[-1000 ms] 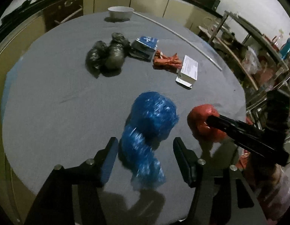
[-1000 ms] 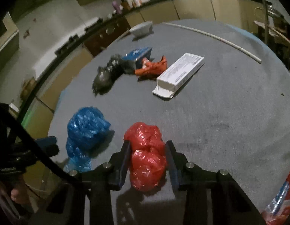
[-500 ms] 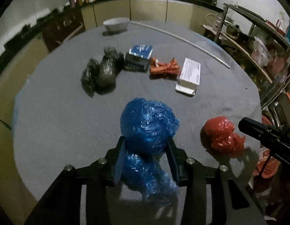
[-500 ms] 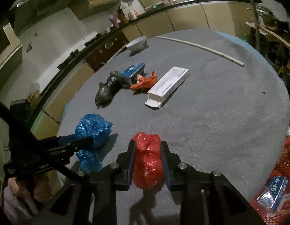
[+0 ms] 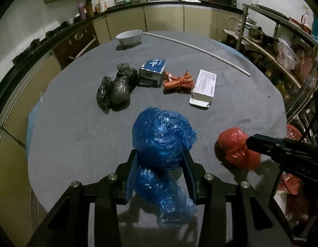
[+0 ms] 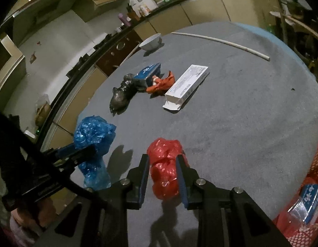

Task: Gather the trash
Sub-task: 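Lift the red bag and blue bag off the table with both tools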

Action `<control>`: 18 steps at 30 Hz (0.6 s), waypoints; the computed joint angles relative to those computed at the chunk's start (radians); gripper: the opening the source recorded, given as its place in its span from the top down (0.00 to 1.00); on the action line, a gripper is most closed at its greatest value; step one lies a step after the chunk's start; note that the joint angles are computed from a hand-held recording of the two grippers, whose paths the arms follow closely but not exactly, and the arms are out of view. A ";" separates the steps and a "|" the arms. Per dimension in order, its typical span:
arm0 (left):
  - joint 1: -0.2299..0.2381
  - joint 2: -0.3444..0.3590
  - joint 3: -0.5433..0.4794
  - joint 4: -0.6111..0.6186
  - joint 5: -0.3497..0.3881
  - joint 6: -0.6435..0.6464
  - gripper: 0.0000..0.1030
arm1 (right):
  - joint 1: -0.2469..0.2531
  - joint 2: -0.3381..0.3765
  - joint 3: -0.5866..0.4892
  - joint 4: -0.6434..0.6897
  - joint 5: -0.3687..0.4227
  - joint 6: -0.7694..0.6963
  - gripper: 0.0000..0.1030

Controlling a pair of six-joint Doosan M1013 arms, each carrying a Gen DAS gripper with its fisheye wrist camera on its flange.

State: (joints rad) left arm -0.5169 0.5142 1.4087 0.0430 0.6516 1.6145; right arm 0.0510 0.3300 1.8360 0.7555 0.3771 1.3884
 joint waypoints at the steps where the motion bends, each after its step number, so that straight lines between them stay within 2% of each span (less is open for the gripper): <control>1: 0.000 0.001 0.000 0.003 0.002 -0.004 0.58 | -0.001 0.010 -0.008 -0.007 0.016 0.006 0.70; 6: 0.000 -0.001 0.007 0.034 0.002 -0.032 0.58 | 0.008 0.037 -0.021 0.047 -0.005 -0.084 0.64; 8: -0.002 -0.004 0.013 0.056 -0.005 -0.047 0.58 | 0.019 0.041 -0.024 0.021 -0.026 -0.084 0.64; 13: -0.004 -0.012 0.025 0.083 -0.018 -0.064 0.58 | 0.024 0.054 -0.044 0.027 0.001 -0.100 0.65; 18: -0.002 -0.016 0.031 0.092 -0.021 -0.069 0.58 | 0.011 0.072 -0.075 0.068 0.070 -0.077 0.64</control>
State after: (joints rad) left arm -0.5188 0.4983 1.4398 0.1348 0.6309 1.5457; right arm 0.0615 0.4025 1.7609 0.8236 0.4467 1.3114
